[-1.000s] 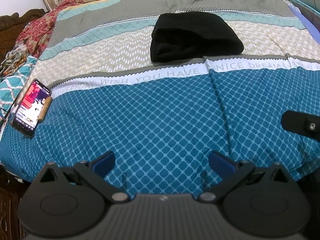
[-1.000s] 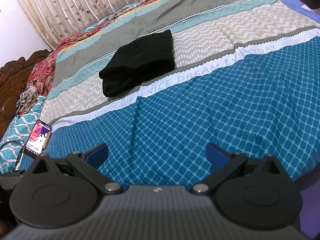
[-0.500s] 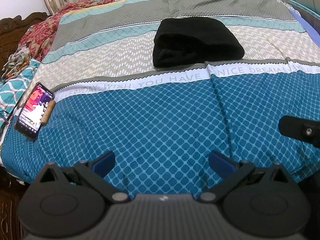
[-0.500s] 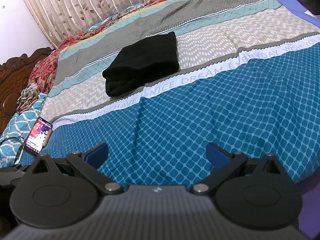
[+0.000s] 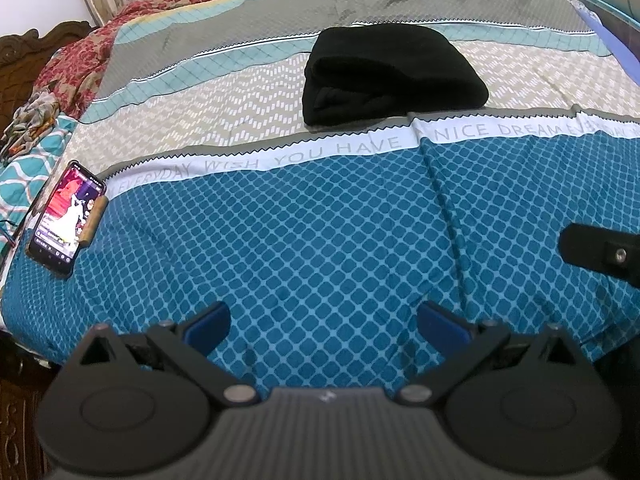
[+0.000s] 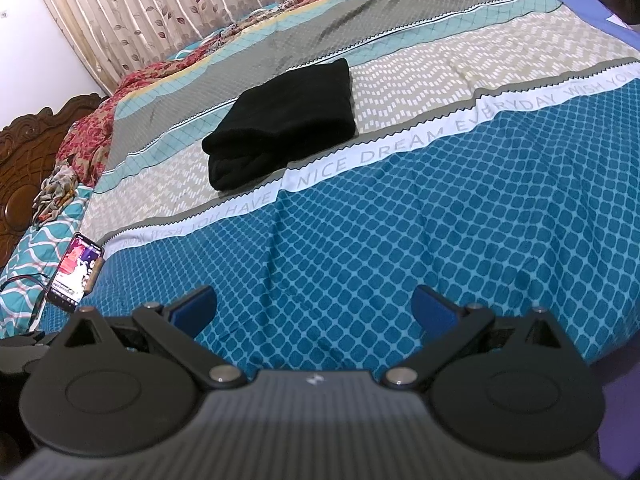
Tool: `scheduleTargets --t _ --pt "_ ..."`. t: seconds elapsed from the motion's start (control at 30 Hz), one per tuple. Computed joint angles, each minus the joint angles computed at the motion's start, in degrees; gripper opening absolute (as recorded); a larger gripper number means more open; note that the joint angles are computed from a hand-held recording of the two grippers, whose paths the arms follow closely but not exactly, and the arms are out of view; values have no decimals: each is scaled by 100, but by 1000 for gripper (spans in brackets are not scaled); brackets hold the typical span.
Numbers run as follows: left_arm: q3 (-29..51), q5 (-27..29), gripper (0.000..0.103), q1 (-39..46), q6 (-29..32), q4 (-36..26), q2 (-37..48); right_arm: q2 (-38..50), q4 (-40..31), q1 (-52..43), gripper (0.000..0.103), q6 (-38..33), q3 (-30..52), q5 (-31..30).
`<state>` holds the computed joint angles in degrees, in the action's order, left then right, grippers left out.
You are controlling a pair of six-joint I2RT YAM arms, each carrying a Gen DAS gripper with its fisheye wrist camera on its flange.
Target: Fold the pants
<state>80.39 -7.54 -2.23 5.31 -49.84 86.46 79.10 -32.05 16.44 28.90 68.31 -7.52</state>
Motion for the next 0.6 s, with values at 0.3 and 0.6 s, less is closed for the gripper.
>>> scheduleTargets --t 0.3,0.6 --pt "81 98 103 12 -23 -177 130 39 -22 -2 103 -13 20 -11" --pt "132 140 103 19 4 -234 184 74 -43 -25 103 -33 41 -44"
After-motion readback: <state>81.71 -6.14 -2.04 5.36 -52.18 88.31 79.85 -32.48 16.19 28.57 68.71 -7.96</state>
